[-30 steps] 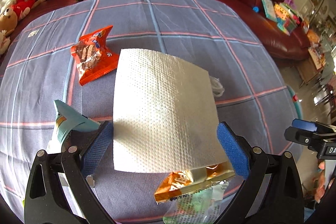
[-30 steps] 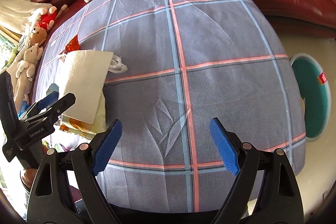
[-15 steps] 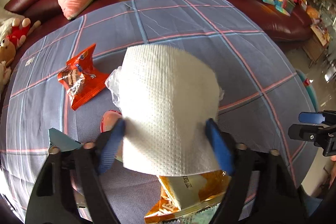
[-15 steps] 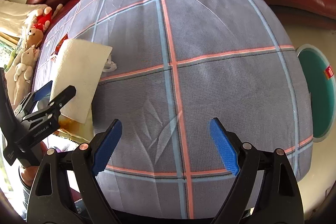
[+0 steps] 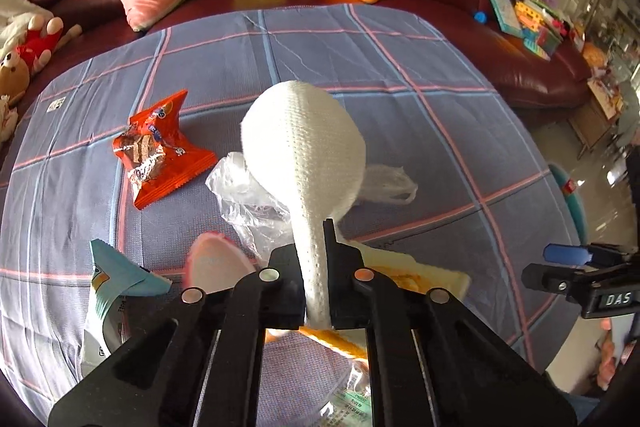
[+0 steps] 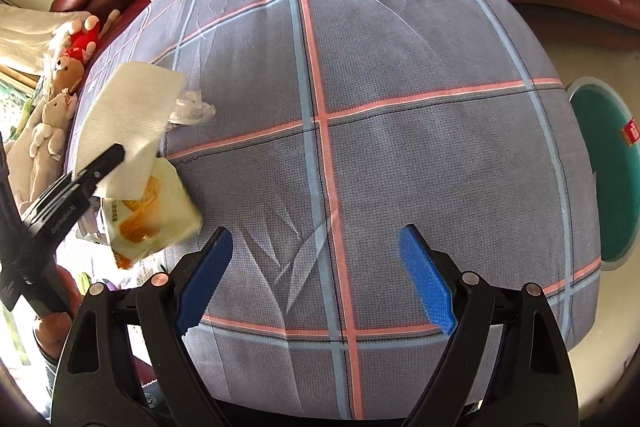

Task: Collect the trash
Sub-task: 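Grasp the clear plastic bag with the right gripper while the left gripper holds the towel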

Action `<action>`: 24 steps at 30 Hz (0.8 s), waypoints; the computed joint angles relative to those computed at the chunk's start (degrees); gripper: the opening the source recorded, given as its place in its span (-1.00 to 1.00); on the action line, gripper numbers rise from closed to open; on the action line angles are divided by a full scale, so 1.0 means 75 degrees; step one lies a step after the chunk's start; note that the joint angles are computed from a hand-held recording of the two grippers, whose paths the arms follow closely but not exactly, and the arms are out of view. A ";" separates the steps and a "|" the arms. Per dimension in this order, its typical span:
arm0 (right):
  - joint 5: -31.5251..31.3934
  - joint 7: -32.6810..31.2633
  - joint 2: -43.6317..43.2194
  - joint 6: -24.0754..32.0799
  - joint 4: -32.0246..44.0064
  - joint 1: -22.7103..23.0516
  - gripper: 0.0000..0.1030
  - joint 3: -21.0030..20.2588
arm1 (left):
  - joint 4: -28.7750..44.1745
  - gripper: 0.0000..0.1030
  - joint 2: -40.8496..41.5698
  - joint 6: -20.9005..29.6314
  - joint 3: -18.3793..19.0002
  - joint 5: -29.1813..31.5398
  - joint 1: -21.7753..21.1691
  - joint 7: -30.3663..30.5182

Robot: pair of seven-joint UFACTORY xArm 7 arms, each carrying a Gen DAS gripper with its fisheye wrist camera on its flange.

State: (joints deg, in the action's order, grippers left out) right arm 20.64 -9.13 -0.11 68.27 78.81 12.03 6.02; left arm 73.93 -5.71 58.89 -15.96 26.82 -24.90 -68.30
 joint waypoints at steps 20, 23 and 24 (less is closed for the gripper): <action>-0.0164 -0.0842 0.0497 0.0520 0.1233 0.0618 0.58 0.0443 | -0.1775 -0.90 -0.2187 -0.1180 -0.0153 -0.1172 0.0962 -0.0091; -0.0475 -0.1013 0.0855 0.0435 0.1795 0.0826 0.58 0.0553 | -0.1907 -0.89 -0.2408 -0.1037 -0.0205 -0.1243 0.1138 -0.0020; -0.0629 -0.1086 0.1071 0.0364 0.2089 0.0919 0.58 0.0601 | -0.1927 -0.89 -0.2433 -0.1009 -0.0207 -0.1277 0.1185 0.0022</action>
State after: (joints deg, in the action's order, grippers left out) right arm 15.92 -17.28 7.92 71.00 94.48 18.93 10.52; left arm 59.48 -23.96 51.32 -17.51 17.25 -16.01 -68.14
